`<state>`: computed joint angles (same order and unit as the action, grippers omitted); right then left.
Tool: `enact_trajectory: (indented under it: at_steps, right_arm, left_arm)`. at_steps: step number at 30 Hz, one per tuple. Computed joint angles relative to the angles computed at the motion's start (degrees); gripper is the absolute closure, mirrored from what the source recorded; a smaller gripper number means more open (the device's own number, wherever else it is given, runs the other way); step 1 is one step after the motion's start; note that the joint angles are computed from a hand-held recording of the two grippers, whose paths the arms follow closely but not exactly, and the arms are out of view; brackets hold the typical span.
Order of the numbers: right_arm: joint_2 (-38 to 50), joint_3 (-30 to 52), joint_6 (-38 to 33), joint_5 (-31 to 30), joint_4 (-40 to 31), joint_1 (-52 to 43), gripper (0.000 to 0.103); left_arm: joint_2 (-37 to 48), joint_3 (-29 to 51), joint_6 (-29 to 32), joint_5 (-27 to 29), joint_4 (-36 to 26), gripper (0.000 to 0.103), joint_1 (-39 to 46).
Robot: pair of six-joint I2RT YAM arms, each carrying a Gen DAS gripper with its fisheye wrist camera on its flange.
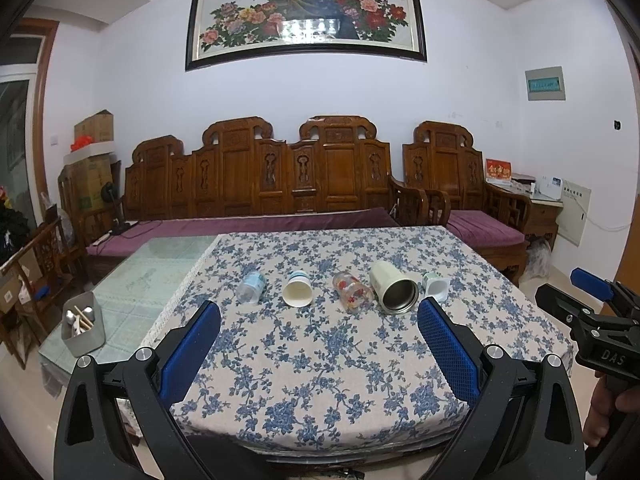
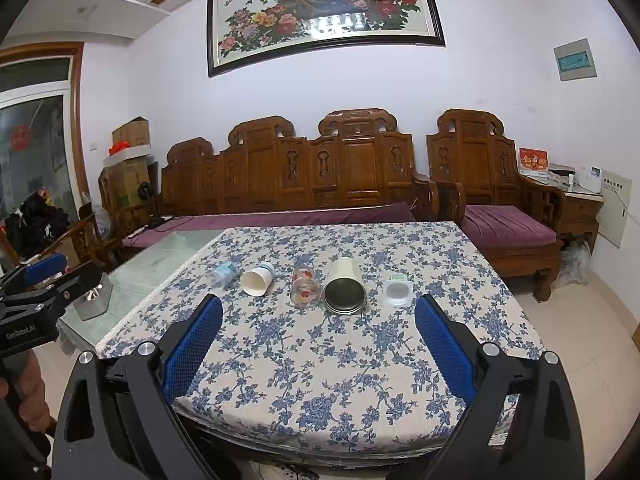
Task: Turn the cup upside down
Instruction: 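Move the right tool to the cream cylindrical cup lying on its side and grasp it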
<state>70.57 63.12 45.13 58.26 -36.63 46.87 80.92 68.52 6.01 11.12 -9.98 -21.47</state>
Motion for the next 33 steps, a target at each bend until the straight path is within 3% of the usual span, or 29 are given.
enact_trajectory:
  at_steps: [10, 17, 28, 33]
  right_arm:
    - [0.3, -3.8, -4.2, -7.4, 7.2, -7.7, 0.003]
    - [3.8, -5.6, -10.7, -17.2, 14.8, -18.0, 0.003]
    - [17.6, 1.5, -18.9, -31.0, 21.8, -32.8, 0.003]
    - [26.2, 9.8, -22.7, -37.5, 20.8, -39.0, 0.003]
  left_arm:
    - [8.5, 6.7, 2.1, -0.9, -2.9, 0.008, -0.4]
    - [19.3, 16.8, 3.3, -1.1, -6.8, 0.008, -0.8]
    - [42.2, 45.0, 5.3, -0.5, -20.8, 0.008, -1.5]
    - [55.9, 65.0, 6.0, 0.0, -28.9, 0.008, -2.0]
